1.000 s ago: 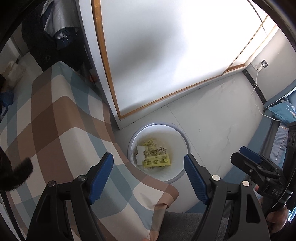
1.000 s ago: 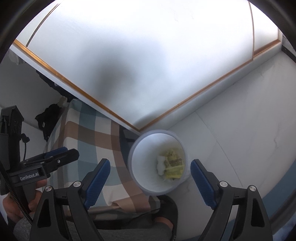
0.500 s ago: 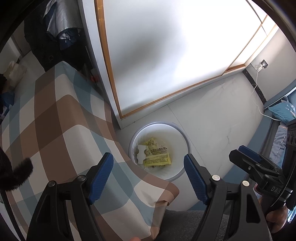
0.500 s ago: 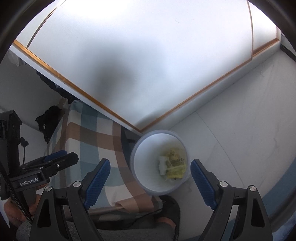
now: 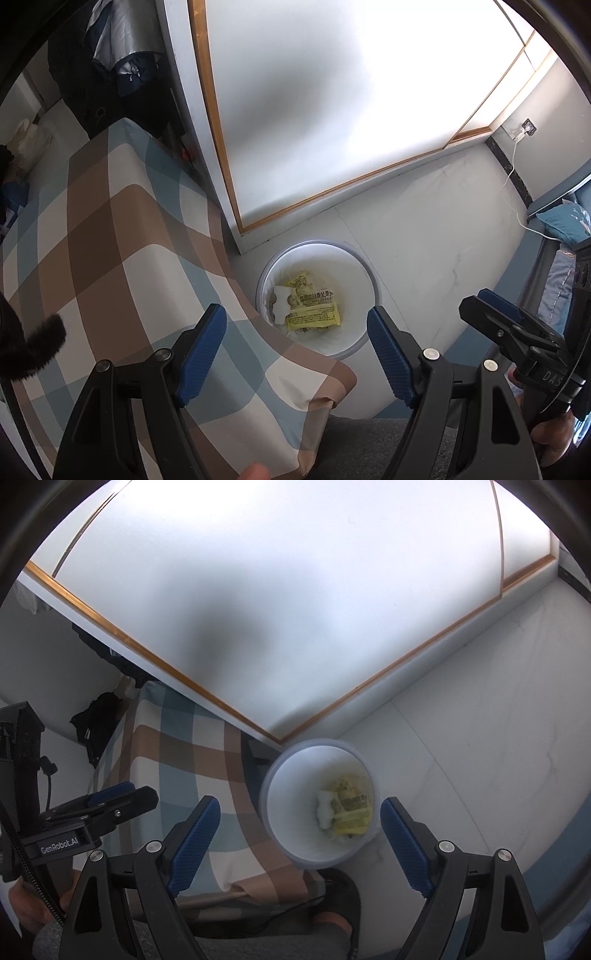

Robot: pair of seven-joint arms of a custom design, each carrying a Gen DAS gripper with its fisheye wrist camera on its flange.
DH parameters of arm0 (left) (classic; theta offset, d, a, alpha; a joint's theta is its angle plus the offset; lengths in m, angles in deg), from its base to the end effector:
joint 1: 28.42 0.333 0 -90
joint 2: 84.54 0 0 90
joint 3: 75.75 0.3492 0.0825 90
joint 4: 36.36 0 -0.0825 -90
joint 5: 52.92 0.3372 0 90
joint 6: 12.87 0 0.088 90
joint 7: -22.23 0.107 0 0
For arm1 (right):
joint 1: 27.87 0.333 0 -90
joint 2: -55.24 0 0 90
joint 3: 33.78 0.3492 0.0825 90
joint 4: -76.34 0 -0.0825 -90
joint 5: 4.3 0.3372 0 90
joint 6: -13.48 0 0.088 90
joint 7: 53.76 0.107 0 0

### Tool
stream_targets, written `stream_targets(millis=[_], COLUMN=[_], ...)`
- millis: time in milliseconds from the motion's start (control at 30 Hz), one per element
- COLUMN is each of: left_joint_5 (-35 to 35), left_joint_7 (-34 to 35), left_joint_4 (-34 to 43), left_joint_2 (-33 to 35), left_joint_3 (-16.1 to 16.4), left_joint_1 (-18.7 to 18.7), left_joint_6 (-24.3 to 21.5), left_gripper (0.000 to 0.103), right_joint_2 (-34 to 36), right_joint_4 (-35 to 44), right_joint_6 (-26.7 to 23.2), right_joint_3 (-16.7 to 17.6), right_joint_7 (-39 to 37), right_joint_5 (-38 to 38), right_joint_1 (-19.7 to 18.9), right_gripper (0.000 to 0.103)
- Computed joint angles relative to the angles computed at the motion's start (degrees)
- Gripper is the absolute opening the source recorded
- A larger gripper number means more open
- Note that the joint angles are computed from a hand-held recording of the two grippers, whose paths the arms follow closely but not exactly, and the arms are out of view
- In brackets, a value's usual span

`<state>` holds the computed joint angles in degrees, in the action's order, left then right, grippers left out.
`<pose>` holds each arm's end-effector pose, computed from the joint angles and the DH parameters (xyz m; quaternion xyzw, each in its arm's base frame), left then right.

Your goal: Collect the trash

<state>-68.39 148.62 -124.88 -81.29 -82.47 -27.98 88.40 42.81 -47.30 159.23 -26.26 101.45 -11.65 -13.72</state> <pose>0.5406 -0.0807 0.6615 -0.4105 0.8978 -0.1597 0.0029 0.4462 0.1858 0.6073 -0.4149 0.8584 -0.0720 0.2929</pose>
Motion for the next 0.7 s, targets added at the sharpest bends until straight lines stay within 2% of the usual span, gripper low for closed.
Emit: stream_targets(millis=[400,700], left_joint_5=[-0.4,-0.3], left_joint_7=[-0.5,-1.3], left_joint_4=[-0.6,0.0], left_joint_2=[-0.6,-0.3], left_joint_3=[0.1,0.1], left_joint_1=[0.1,0.0], left_joint_6=[1.5,0.8], left_gripper=[0.076,0.076], right_joint_2=[-0.4,-1.2], right_joint_4=[-0.4,-1.2], right_joint_6=[0.1,0.2], right_joint_3=[-0.1,0.2], right_joint_7=[-0.2,0.6], right_joint_5=[0.2,-0.5], right_joint_1=[-0.1,-0.5], right_gripper=[0.089,0.089])
